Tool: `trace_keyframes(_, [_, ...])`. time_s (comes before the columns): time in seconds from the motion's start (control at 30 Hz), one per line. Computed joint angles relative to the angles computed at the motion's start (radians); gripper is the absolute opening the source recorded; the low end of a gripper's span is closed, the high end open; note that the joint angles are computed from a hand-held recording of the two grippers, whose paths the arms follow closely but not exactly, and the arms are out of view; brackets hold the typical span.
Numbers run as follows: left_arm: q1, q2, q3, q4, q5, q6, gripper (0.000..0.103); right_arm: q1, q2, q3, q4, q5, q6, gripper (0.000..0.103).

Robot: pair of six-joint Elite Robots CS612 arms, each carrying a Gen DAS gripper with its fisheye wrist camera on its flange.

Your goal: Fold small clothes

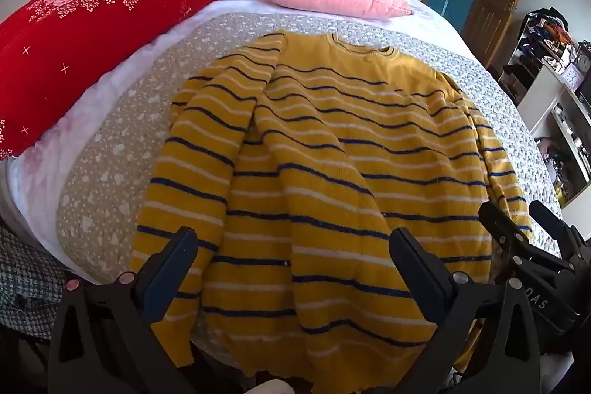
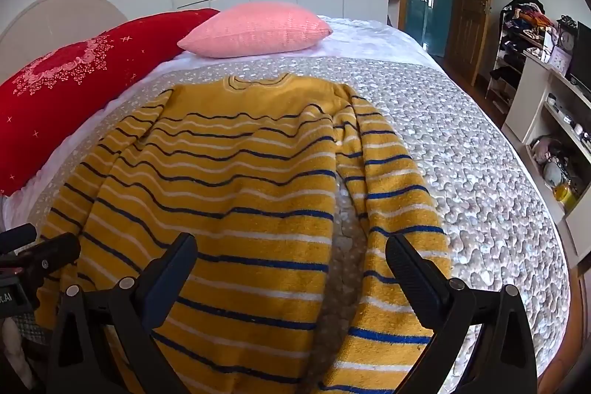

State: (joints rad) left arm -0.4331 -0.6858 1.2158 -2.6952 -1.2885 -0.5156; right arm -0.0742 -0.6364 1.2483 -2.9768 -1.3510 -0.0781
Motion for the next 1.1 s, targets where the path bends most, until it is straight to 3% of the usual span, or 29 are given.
trace_keyframes(0.03, [-0.009, 0.005, 0.003, 0.001, 0.021, 0.01, 0.103, 0.0, 0.002, -0.003, 0.004, 0.004, 0.001, 0.103])
trace_keyframes(0.17, [0.003, 0.02, -0.026, 0.06, -0.036, 0.005, 0.103, -0.002, 0.008, -0.009, 0.018, 0.012, 0.0, 0.103])
trace_keyframes(0.33, [0.006, 0.033, -0.041, 0.1, -0.05, -0.002, 0.103, -0.01, 0.021, -0.017, 0.047, 0.013, -0.005, 0.103])
trace_keyframes(0.57, [0.017, 0.057, -0.074, 0.165, -0.094, -0.024, 0.103, -0.023, -0.007, 0.029, 0.046, 0.034, -0.017, 0.103])
trace_keyframes(0.6, [0.018, 0.06, -0.077, 0.173, -0.099, -0.025, 0.103, -0.011, 0.007, -0.001, 0.067, 0.014, -0.012, 0.103])
trace_keyframes(0.63, [0.018, 0.064, -0.081, 0.18, -0.097, -0.024, 0.103, -0.001, 0.026, -0.036, 0.098, -0.001, -0.007, 0.103])
trace_keyframes(1.1, [0.008, 0.085, -0.106, 0.227, -0.047, 0.006, 0.103, -0.004, 0.046, -0.062, 0.158, 0.006, 0.003, 0.103])
